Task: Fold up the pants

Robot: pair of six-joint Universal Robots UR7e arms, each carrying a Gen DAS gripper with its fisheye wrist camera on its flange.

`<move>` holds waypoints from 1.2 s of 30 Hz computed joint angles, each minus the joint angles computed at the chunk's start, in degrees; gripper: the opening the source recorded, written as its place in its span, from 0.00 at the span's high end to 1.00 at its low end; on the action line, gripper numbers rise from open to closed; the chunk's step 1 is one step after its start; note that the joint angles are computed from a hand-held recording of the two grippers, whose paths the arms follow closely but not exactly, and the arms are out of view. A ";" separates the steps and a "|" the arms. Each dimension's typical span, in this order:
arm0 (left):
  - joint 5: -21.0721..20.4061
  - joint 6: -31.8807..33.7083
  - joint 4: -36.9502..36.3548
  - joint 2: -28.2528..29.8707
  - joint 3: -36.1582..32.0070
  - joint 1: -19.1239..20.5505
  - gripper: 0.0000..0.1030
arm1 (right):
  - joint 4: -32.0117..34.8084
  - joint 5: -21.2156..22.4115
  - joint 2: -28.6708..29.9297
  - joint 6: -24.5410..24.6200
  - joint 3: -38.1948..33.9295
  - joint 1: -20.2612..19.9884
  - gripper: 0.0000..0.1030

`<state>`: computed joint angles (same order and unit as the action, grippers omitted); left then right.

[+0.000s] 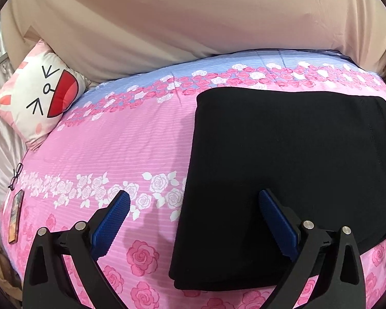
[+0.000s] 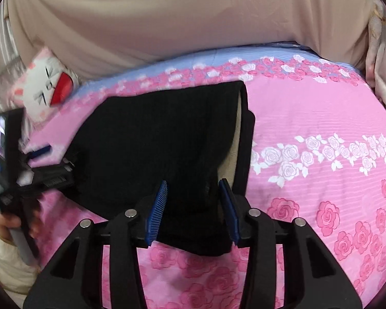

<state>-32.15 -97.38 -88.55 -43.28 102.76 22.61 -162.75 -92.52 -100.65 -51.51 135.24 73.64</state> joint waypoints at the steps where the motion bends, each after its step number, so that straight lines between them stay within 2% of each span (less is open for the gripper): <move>1: -0.06 0.29 -0.50 -0.07 0.17 0.01 0.05 | 1.31 1.59 -0.67 0.63 -0.39 -0.79 0.60; 3: -0.11 0.37 -0.73 -0.22 0.35 -0.02 0.05 | 3.51 2.15 -2.15 2.57 -0.99 -0.66 0.60; 7: -0.49 0.34 -0.79 -0.91 0.88 -0.74 0.05 | 3.43 3.36 -5.75 2.79 0.15 -0.40 0.60; 10: -0.51 -6.75 4.87 -3.78 2.45 -3.11 0.05 | 5.61 4.02 -8.83 0.93 1.40 0.96 0.59; 11: -0.64 -9.30 6.42 -4.98 3.15 -3.76 0.05 | 4.81 3.04 -9.09 0.13 2.13 2.38 0.55; 13: -1.55 -14.79 10.55 -7.58 4.34 -4.67 0.05 | 3.79 1.81 -8.85 -3.32 4.17 6.07 0.26; 14: -2.59 -18.18 13.52 -9.06 4.81 -4.89 0.05 | 3.43 1.53 -8.37 -5.12 5.14 7.73 0.26; 17: -5.22 -24.97 18.92 -12.16 6.27 -5.03 0.05 | -2.42 -2.67 -1.11 -8.31 7.28 15.11 0.26; 18: -5.89 -26.23 19.80 -12.79 6.70 -5.14 0.05 | -4.60 -3.61 0.94 -8.91 7.62 16.37 0.26; 22: -8.55 -29.60 22.24 -15.33 9.02 -6.15 0.05 | -20.82 -11.10 14.40 -14.38 9.99 23.95 0.26; 24: -9.66 -30.52 22.81 -16.58 10.23 -6.57 0.05 | -26.28 -13.87 19.46 -16.75 10.25 26.00 0.26; 27: -10.92 -31.88 23.02 -18.36 11.95 -6.89 0.05 | -33.38 -18.13 26.91 -18.69 9.82 28.00 0.37; 28: -11.16 -32.27 22.99 -18.78 12.35 -6.82 0.05 | -33.62 -18.33 27.50 -17.25 9.39 28.54 0.43; 29: -11.36 -32.75 23.01 -19.36 12.80 -6.70 0.05 | -31.46 -18.02 26.85 -13.74 8.30 29.45 0.48; 31: -11.45 -33.55 23.29 -20.27 13.32 -6.58 0.05 | -28.88 -16.46 25.29 -9.52 7.09 30.99 0.65; 32: -11.32 -34.20 23.69 -20.65 13.46 -6.59 0.05 | -29.41 -16.32 25.00 -9.24 7.33 31.45 0.67; 34: -10.85 -34.71 24.26 -20.93 13.36 -6.56 0.05 | -31.23 -17.06 28.04 -8.08 6.31 32.49 0.67; 36: -10.44 -34.93 24.97 -20.67 12.81 -6.27 0.05 | -31.63 -17.38 31.95 -7.74 5.56 31.66 0.67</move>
<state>-42.59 -132.31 -63.58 -63.95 115.57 16.35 -194.38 -109.90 -68.70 -59.26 140.80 105.30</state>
